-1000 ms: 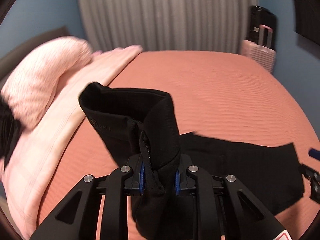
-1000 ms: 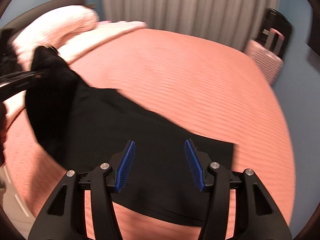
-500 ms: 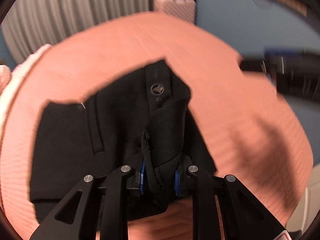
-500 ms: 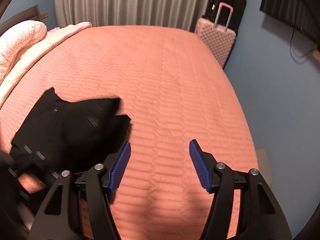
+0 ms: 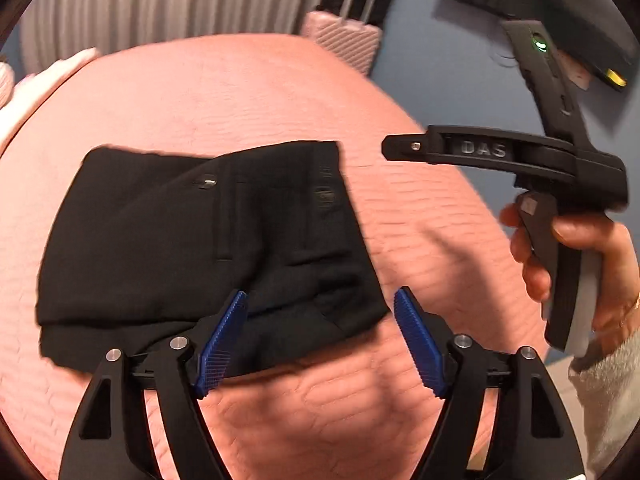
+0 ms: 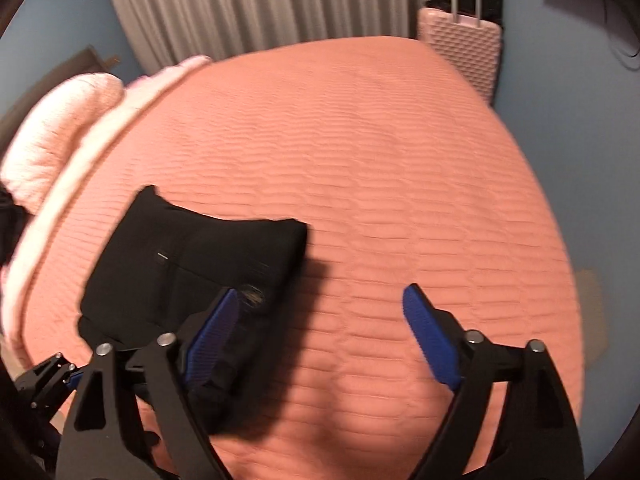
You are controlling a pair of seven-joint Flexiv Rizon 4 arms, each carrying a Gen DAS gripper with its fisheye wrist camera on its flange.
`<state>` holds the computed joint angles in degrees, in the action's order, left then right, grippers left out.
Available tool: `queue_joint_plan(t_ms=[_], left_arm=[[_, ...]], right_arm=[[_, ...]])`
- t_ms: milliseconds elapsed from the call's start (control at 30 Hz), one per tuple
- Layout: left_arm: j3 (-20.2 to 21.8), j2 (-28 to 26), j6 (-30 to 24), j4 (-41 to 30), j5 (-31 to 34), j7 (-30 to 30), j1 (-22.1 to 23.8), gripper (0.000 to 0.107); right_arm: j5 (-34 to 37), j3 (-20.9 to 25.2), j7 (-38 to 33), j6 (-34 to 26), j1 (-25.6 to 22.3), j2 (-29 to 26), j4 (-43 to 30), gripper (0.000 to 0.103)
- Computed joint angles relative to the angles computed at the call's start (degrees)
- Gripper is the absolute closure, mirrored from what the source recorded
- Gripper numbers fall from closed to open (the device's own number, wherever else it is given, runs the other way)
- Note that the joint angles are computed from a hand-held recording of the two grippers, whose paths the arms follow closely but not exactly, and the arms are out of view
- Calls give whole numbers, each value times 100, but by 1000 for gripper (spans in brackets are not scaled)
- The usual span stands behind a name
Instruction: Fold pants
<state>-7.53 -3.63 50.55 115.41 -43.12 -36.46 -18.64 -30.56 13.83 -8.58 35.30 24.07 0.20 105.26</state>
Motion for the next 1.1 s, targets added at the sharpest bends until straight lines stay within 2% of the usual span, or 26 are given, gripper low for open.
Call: queue_joint_plan(t_ms=[100, 133, 167, 233, 300, 333, 367, 400, 433, 467, 567, 600, 633, 667, 700, 767, 833, 867, 933, 1000, 1033, 1100], left_arm=[[53, 142, 394, 90, -193, 156, 18, 33], [85, 98, 477, 6, -38, 104, 58, 33], [119, -26, 564, -187, 422, -139, 125, 33], [180, -311, 830, -544, 910, -501, 281, 33], [276, -583, 1117, -857, 1428, -915, 442, 33], [339, -762, 1199, -1077, 1787, -1188, 505, 33], [388, -911, 1288, -1252, 2106, -1466, 532, 33], [471, -1163, 1348, -1592, 2477, -1825, 547, 33], [527, -1322, 1289, -1855, 2773, -2117, 568, 33], [398, -1425, 1345, -1999, 2919, -2271, 718, 33], [401, -1488, 1550, -2027, 2865, -2222, 825, 33], [377, -1552, 1675, -2046, 2922, -2243, 832, 33], [406, -1628, 1756, -2076, 3068, -2316, 792, 33], [488, -1718, 1763, -2126, 3277, -2470, 708, 33], [509, -1769, 1639, -2202, 3376, -2511, 706, 33], [589, -1940, 1417, -2370, 3633, -2781, 582, 33], [421, -1999, 1518, -2388, 3593, -2739, 615, 33], [330, -2022, 1637, -2356, 3529, -2677, 646, 33], [219, -2102, 1614, -2470, 3497, -2546, 617, 33], [169, -2307, 1250, -2765, 3437, -2571, 541, 33], [150, -2490, 846, -3035, 3385, -2617, 505, 33], [533, -2886, 522, -3543, 3847, -3111, 182, 33]], right_arm=[[406, -80, -52, 613, -108, -82, 126, 20], [472, -121, -124, 747, -135, -129, 147, 20], [661, -155, -275, 797, -163, -208, 108, 20], [822, -200, -369, 845, -182, -366, 33, 20], [1002, -252, -738, 905, -197, -619, -124, 28], [1090, -276, -985, 776, -181, -795, -306, 41], [1197, -291, -1296, 784, -179, -975, -477, 67], [1165, -317, -1411, 588, -142, -1078, -637, 72], [1031, -352, -1582, 293, -67, -1196, -882, 84], [853, -396, -1664, 247, -1, -1229, -988, 91], [-157, -513, -1873, 276, 228, -1227, -1231, 92], [-423, -530, -2029, 112, 279, -1273, -1276, 92], [-322, -513, -2311, -164, 274, -1379, -1354, 90], [152, -622, -2652, -490, 333, -1505, -1436, 85], [555, -623, -2638, -632, 232, -1576, -1332, 81], [420, -559, -1688, -16, 37, -1238, -785, 64], [-120, -617, -656, 34, 130, -878, -493, 57], [-516, -640, -202, 32, 241, -680, -359, 56], [-805, -439, -131, 42, 214, -618, -389, 58], [-873, -341, -106, -23, 304, -740, -599, 62], [-822, -314, -155, 119, 334, -854, -691, 65], [-873, -343, -443, 41, 458, -1223, -997, 67]])
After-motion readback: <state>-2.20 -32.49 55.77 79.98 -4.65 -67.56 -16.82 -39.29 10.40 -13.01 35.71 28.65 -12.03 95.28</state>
